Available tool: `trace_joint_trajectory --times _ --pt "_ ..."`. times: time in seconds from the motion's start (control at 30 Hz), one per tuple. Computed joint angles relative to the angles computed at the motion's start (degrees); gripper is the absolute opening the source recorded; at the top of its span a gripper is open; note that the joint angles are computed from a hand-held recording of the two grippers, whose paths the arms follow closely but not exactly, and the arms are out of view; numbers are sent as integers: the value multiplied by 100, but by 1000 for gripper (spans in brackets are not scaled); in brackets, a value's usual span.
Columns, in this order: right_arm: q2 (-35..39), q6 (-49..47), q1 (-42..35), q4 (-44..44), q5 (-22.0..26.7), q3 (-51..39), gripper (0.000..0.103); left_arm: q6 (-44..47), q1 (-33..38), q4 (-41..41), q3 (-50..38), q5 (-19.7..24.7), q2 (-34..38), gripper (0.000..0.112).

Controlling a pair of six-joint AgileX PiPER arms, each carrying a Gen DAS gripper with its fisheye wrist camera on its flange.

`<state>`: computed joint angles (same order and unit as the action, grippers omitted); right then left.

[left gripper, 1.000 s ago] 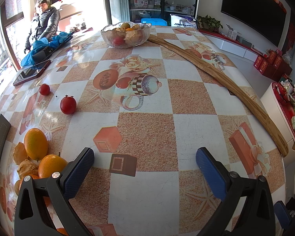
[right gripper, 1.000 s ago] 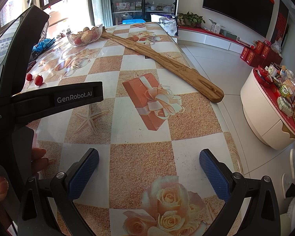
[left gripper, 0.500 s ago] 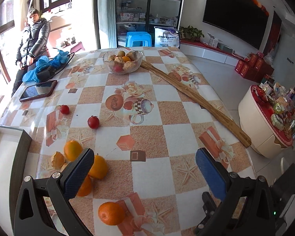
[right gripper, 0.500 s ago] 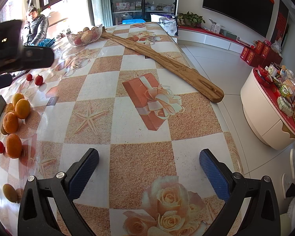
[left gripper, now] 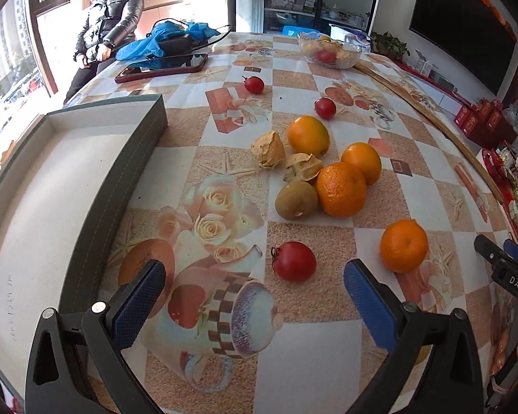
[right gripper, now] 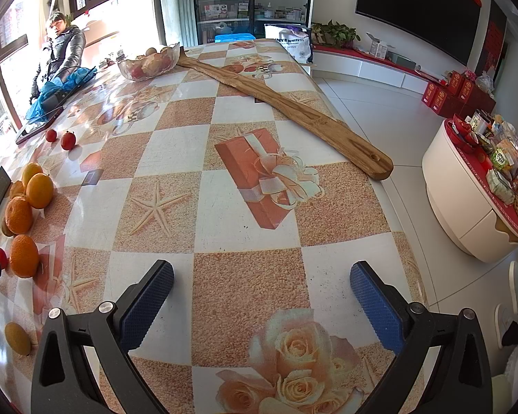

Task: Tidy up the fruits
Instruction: 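Move the left tool to the red tomato and close on it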

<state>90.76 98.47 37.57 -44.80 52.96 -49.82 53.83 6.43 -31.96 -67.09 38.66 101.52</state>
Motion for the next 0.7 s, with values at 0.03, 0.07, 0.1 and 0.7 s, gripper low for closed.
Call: trace_joint_trajectory --times 0.03,0.07,0.1,0.7 --pt "1 -2 0 1 2 -3 103 -83 -96 81 11 -120 50 103" --pt "-9 -7 6 9 11 -2 103 -84 -211 146 158 -468 14 103" --pt "-2 -8 1 8 8 -6 103 87 -257 -19 265 -678 -8 103" --pt "0 -112 17 114 56 -70 103 336 -125 -91 347 -305 -281 27"
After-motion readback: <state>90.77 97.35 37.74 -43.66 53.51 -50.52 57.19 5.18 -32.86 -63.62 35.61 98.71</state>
